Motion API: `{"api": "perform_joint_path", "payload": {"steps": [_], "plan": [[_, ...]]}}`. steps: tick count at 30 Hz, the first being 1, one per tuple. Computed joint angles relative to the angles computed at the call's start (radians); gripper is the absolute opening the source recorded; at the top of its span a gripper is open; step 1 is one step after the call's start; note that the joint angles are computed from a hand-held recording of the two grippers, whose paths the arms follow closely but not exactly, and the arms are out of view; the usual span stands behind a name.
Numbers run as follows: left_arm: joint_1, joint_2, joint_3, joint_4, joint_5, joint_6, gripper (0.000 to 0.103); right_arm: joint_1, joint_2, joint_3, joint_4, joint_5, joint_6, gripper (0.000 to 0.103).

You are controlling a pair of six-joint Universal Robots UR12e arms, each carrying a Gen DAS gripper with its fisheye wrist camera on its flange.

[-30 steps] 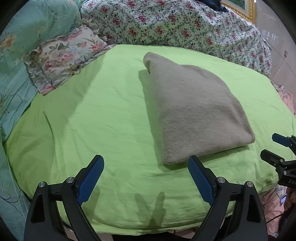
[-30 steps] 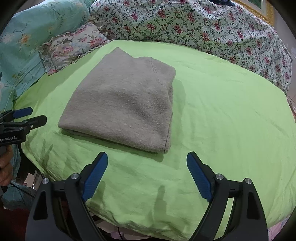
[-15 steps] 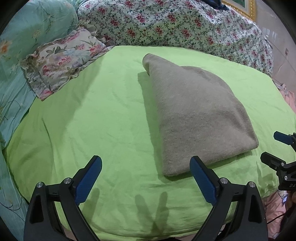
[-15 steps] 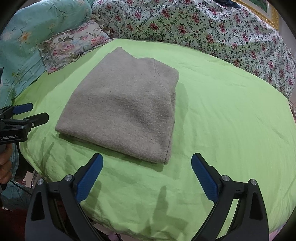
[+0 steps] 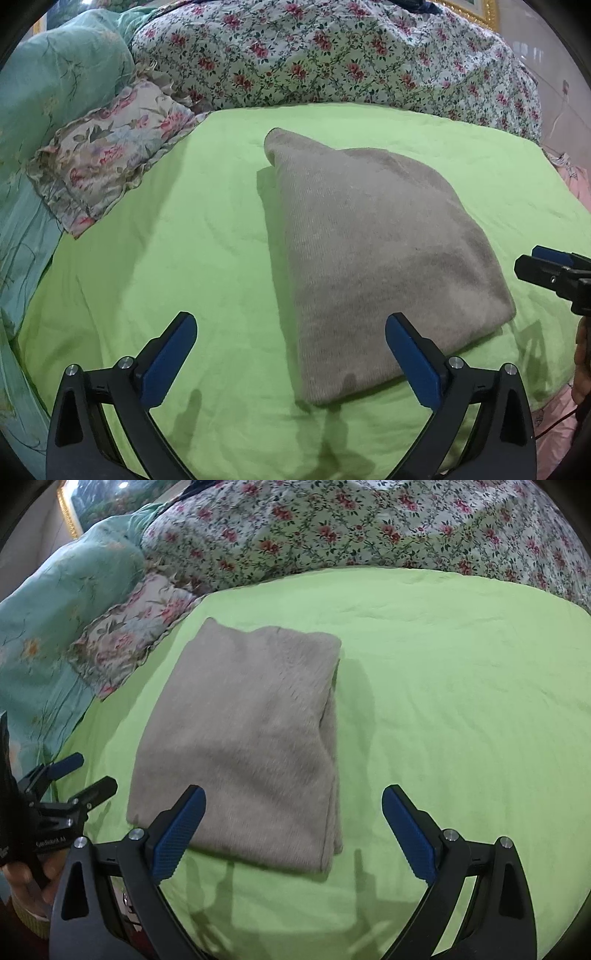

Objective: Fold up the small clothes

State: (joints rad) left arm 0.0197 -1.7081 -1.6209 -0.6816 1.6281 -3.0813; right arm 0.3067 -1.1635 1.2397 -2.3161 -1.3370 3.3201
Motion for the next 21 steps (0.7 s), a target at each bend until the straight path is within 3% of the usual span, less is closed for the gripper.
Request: {"api": "perform_joint_path", "payload": {"steps": [21], "plan": [[-0.014, -0.079, 0.101, -0.064, 0.052, -0.058, 0.102, 0.003, 0.082, -0.121, 0.05, 0.016, 0.007, 0.096]]}}
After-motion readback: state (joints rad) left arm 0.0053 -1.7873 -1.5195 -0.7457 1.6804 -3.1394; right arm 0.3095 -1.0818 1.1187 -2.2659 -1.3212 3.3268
